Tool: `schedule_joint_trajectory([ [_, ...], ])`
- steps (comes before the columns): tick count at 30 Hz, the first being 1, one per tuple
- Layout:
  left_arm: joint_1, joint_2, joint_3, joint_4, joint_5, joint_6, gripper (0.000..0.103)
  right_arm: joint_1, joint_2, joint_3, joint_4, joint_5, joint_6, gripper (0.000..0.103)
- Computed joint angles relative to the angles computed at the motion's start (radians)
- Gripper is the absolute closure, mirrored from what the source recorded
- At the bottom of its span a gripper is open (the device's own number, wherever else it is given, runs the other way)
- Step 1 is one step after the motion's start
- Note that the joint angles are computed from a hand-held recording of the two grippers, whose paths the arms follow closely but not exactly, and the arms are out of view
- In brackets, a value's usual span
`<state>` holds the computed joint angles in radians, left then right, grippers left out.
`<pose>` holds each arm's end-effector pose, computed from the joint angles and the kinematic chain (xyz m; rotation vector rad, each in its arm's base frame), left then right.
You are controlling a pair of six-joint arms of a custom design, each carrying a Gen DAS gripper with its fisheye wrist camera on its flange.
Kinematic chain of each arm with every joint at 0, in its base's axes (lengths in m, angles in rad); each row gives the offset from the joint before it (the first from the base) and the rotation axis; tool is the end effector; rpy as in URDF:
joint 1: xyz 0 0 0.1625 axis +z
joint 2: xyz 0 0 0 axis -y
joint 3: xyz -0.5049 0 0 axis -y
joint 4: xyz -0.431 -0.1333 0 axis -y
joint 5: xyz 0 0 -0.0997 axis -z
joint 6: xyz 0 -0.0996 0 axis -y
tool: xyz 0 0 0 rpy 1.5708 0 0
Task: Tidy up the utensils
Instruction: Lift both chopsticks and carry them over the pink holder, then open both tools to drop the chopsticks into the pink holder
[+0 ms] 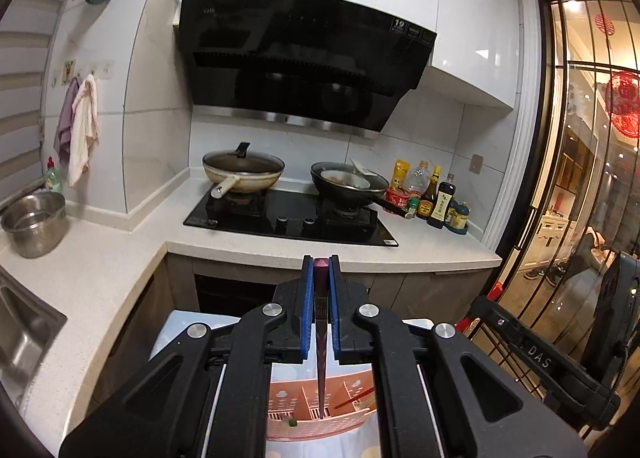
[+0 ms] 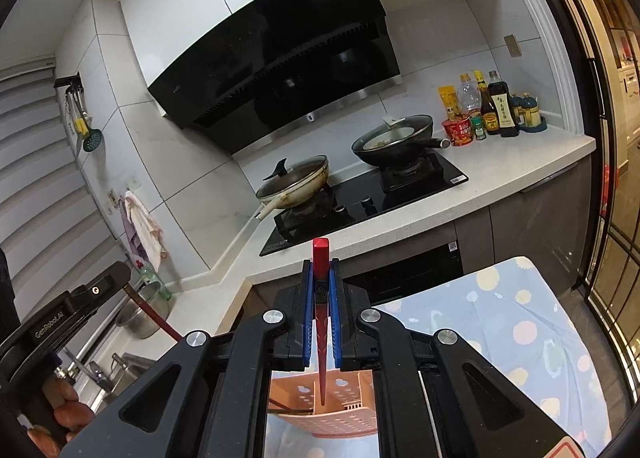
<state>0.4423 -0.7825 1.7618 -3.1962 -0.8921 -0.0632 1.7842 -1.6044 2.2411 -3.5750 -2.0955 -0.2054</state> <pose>-0.5711 -0.4872 0.1588 1.0774 2.4454 -1.2611 0.1735 -0.4066 0.4911 -0.0129 -2.1439 1.7089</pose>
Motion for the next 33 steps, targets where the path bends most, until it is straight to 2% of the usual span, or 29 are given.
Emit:
schedule_joint_trajectory([
  [4,0.029,0.035,-0.008,0.007,-0.017,-0.011,0.096,-0.053,0.026,0.007,0.021,0.026,0.012,0.096],
  [12,0.065,0.063,-0.001,0.049,-0.03,-0.049,0.096,-0.12,0.065,0.026,0.054,0.029,0.008,0.095],
  [14,0.068,0.061,0.005,0.056,-0.024,-0.065,0.095,-0.128,0.068,0.028,0.063,0.025,0.01,0.091],
  [15,0.071,0.059,0.008,0.053,-0.027,-0.069,0.094,-0.129,0.073,0.028,0.056,0.015,0.007,0.083],
  [17,0.069,0.052,0.017,0.05,-0.014,-0.08,0.076,-0.124,0.077,0.037,0.02,0.003,-0.004,0.057],
  [20,0.062,0.041,0.033,0.031,0.016,-0.081,0.053,-0.109,0.076,0.052,-0.03,-0.017,-0.027,0.05],
  [22,0.056,0.025,0.051,0.025,0.022,-0.086,0.047,-0.1,0.062,0.063,-0.03,-0.023,-0.03,0.049],
  [26,0.041,-0.013,0.093,0.031,0.03,-0.095,0.043,-0.078,0.018,0.094,-0.017,-0.027,-0.02,0.048],
  [33,-0.005,-0.106,0.215,0.084,0.079,-0.139,0.038,0.004,-0.058,0.194,-0.008,-0.106,-0.022,0.048],
])
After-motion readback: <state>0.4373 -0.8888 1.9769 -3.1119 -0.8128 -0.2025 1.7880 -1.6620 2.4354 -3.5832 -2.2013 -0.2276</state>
